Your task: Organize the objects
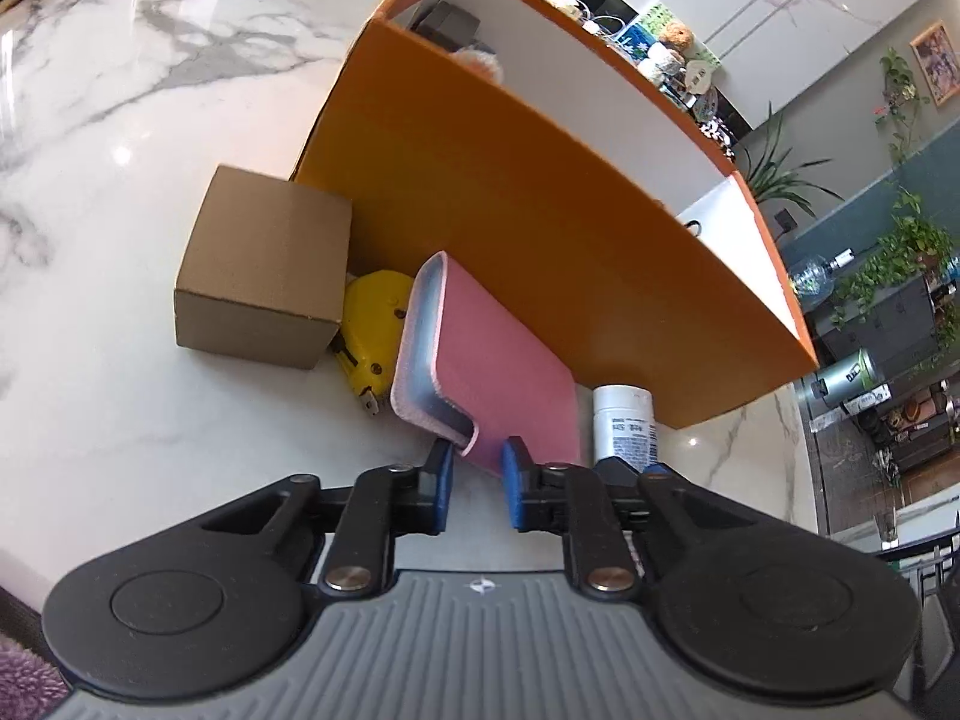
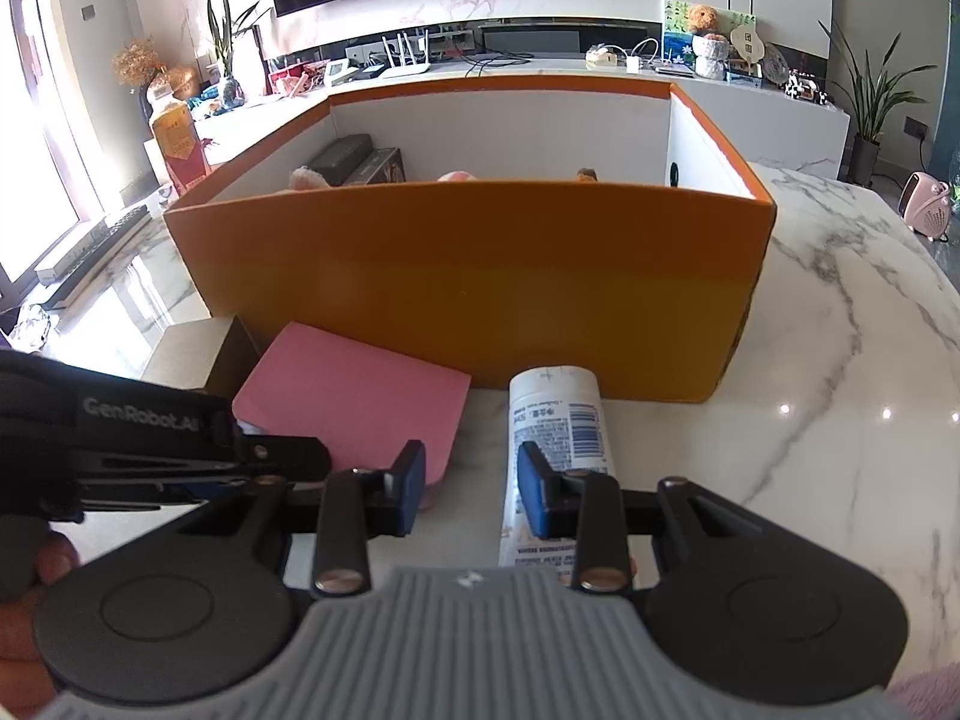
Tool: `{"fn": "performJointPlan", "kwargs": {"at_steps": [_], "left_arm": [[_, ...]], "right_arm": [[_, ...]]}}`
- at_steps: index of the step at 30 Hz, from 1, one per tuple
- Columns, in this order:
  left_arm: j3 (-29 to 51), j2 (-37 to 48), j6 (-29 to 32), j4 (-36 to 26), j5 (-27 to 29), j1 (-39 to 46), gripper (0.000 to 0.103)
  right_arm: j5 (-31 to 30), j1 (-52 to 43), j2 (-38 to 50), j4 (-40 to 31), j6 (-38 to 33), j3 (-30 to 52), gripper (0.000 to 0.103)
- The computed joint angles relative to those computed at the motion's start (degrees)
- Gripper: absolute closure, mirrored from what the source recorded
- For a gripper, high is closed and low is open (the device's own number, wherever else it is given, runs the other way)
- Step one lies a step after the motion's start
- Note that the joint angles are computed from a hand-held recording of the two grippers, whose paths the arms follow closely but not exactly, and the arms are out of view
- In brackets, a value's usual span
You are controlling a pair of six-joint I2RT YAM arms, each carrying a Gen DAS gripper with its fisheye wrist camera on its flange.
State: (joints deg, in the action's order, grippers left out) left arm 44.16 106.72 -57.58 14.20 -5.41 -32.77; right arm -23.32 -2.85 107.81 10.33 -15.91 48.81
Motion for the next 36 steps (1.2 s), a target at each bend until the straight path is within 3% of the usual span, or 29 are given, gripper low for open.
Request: {"fn": "performJointPlan", "kwargs": {"at_steps": [1,2,7,11,15,21,24,31,35,36], "left_arm": [[0.29,-1.28,1.13,-1.99,-0.45,-0.26,0.101],[0.56,-2.49,2.33,-3.92,-1.50,-0.67,0.103],[3.26,-9.11,8.72,-14.16,-5.44,-2.30,0.103],[6.06,-9.63,8.44,-19.94,-3.65,-1.95,0.103],[6.56,-5.91,5.39,-18.52,-1.23,-0.84,0.088],[3.28,-0.40,-2.71,-9.02,0.32,-0.95,0.061],[2.60,1.51,-4.79,-5.68,-0.31,-0.85,0.054],[1.36,4.24,-6.34,2.67,-1.76,-0.61,0.051],[2.25,4.56,-7.05,1.63,-3.23,-0.97,0.053],[2.56,4.44,-6.85,0.49,-3.64,-1.06,0.061]], "right_arm": [[-0.32,-0.10,-0.26,0.27,-0.06,-0.30,0.067],[-0.72,-0.20,-0.52,0.54,-0.21,-0.58,0.067],[-2.77,-0.27,-1.72,1.35,-0.75,-1.73,0.067],[-2.76,0.27,-1.63,1.17,-0.86,-1.60,0.067],[-2.68,0.40,-1.53,1.05,-0.76,-1.63,0.067],[-0.08,1.78,-0.13,2.15,-0.41,-1.08,0.071],[1.65,2.44,0.83,2.68,0.11,-0.53,0.074],[4.26,3.50,4.06,0.70,1.67,2.63,0.082],[3.84,3.78,4.48,1.30,1.50,2.53,0.084],[3.69,3.76,4.55,1.35,1.57,2.52,0.084]]}}
